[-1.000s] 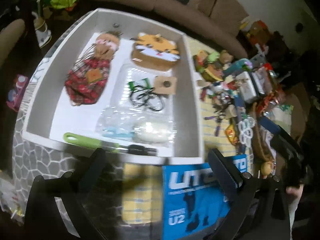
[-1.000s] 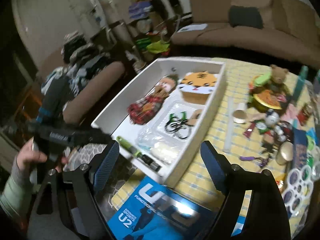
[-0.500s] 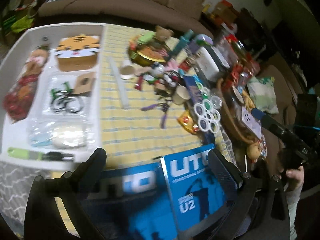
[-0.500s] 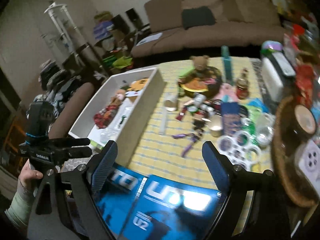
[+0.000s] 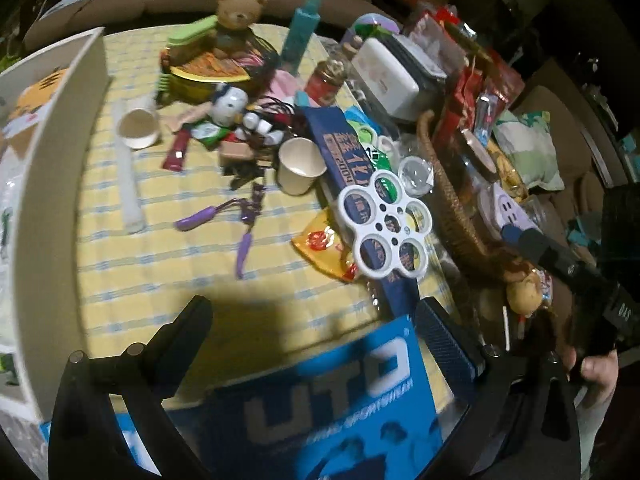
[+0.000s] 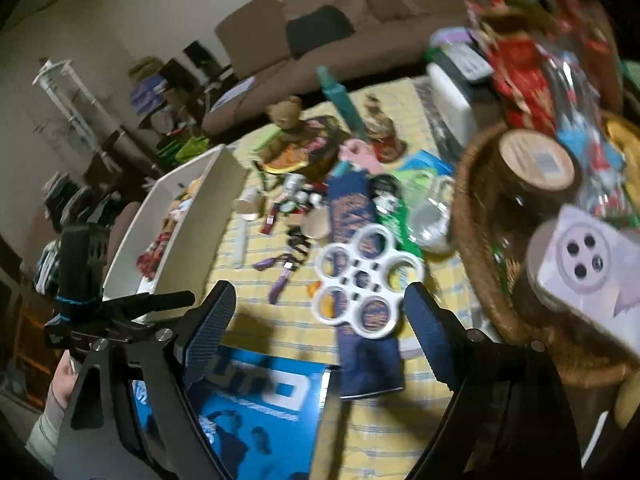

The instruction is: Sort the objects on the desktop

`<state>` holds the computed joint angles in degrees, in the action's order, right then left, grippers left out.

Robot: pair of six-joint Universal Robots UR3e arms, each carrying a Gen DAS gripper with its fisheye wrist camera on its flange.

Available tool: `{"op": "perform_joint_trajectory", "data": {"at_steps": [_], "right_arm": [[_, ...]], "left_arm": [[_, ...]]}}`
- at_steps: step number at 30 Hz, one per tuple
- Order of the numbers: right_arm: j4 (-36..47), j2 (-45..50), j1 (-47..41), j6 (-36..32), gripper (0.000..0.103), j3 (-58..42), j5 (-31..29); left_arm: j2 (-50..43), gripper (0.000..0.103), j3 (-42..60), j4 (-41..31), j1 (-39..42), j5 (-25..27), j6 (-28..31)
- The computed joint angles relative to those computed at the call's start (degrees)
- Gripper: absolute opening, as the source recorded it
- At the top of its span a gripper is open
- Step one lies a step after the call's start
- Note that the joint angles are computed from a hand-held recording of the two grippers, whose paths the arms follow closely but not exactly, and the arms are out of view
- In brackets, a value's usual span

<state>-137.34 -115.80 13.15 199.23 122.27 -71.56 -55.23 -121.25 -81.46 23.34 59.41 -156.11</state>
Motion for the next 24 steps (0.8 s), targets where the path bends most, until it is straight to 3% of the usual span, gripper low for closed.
{"op": "perform_joint_trajectory", "data": {"at_steps": [3,6,9,13,18,24], "right_arm": [[-3.69,1.17,-0.30,0.76,0.069,3.45,-1.09],[-6.55,4.85,2.46,1.65,0.059,3.46,-6.29],[-9.50,7.79,3.64,0.97,0.057,3.68,-8.58],[-10.69,11.79,6.92,0.61,0.057,1.65,-14.14],[-11.81,13.89,6.93,0.00,0.057,1.34,-14.91],[-14.58,13.26,5.69,-0.53,0.056,3.56,-13.50]], "left_arm": [[-6.68,0.103,-1.32,11.71,-6.94,2.27,-7.76],[-12.53,0.094,-1.64,19.59,-11.31,4.12,-12.49],[-17.00,0.093,-1.85,24.81,-13.91,5.22,-15.49],[-20.11,0.093,-2.09,28.56,-14.77,5.32,-16.74],[-22.74,0.093,-1.55,29.20,-14.68,4.26,-16.35],[-21.75,0.093,-1.87,27.41,-8.07,-0.56,-14.96]]}}
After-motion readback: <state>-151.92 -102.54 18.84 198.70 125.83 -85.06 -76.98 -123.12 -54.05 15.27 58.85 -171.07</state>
